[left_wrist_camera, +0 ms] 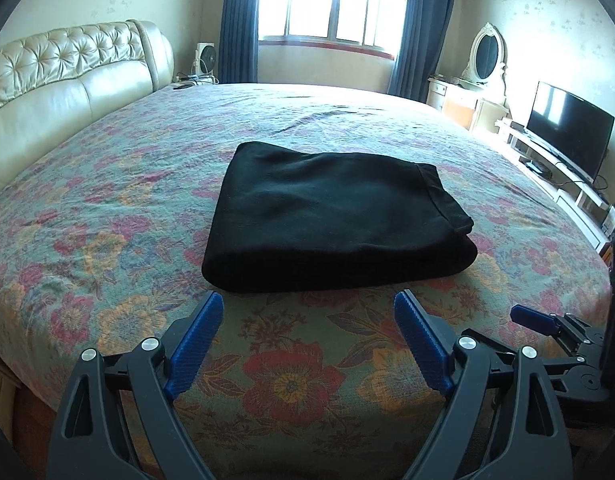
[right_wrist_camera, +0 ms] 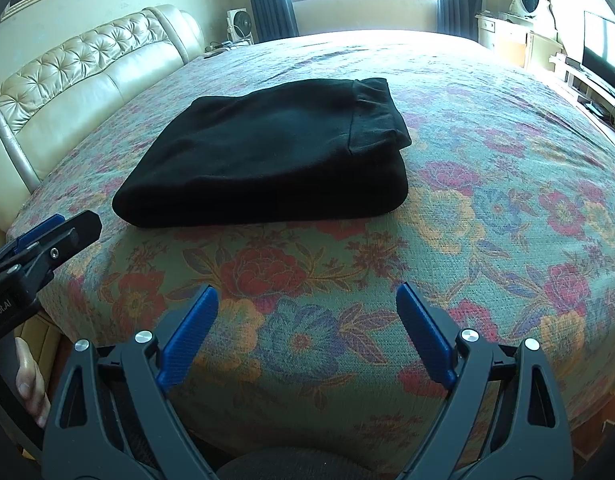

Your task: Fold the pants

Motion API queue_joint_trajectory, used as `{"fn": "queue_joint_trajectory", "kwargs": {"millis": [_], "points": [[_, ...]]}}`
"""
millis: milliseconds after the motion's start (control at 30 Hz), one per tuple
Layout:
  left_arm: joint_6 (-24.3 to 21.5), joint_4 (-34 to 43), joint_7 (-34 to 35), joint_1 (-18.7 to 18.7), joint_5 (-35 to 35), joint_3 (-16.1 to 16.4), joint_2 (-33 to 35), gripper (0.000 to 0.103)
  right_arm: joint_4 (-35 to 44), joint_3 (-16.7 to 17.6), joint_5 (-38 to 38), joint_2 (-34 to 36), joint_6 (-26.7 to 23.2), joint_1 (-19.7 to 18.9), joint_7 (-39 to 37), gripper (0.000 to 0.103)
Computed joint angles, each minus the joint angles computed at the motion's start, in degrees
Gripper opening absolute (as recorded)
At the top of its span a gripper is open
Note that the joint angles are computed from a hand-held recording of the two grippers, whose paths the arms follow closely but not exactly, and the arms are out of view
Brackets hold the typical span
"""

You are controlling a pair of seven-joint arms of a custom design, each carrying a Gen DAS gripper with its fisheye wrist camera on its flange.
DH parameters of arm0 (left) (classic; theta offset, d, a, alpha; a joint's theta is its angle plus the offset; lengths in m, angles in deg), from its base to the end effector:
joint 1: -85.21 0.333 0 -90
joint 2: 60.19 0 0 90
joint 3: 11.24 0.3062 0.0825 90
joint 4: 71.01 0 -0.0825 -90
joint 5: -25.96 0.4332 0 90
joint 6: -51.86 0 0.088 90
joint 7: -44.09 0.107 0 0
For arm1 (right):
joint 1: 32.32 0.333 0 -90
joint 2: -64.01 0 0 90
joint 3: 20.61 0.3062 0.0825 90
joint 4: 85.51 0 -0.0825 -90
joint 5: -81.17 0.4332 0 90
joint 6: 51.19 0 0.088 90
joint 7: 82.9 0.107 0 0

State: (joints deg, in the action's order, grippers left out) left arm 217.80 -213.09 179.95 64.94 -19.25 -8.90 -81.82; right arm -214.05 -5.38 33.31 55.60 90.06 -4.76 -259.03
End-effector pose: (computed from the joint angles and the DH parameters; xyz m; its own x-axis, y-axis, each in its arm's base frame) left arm 0.4968 -0.1158 0.4715 -0.4464 -0.8885 0.1065 -0.6089 0.2144 -0.7637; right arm 0.4188 0.3923 0.4303 -0.2449 -0.9568 -0.1566 -0.6988 0.2861 -0.6557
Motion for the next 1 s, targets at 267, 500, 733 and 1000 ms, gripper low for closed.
{"fn": "queue_joint_trajectory", "kwargs": {"millis": [267, 500, 733, 1000], "points": [[-1.04, 1.09, -5.87, 3.21, 2.45, -2.14, 1.58, 0.087, 0.06, -0.08, 0.40, 0.12, 0.17, 0.06, -0.43, 0.091], [0.65, -0.03, -17.40, 7.75, 11.98, -6.32, 1.55, 0.092, 0.08, -0.12, 0.39, 0.26, 0.39, 0.07, -0.33, 0.091], [1.46, -2.21, -28.07, 10.59, 26.19, -8.43, 0.74, 0.092, -0.02, -0.30, 0.73, 0.45, 0.90, 0.06, -0.39, 0.091], [-0.11, -1.79, -14.17, -1.03, 15.67, 1.69, -0.21, 0.092, -0.52, -0.29, 0.96, -0.05, 1.26, -0.21, -0.37, 0.091]]}}
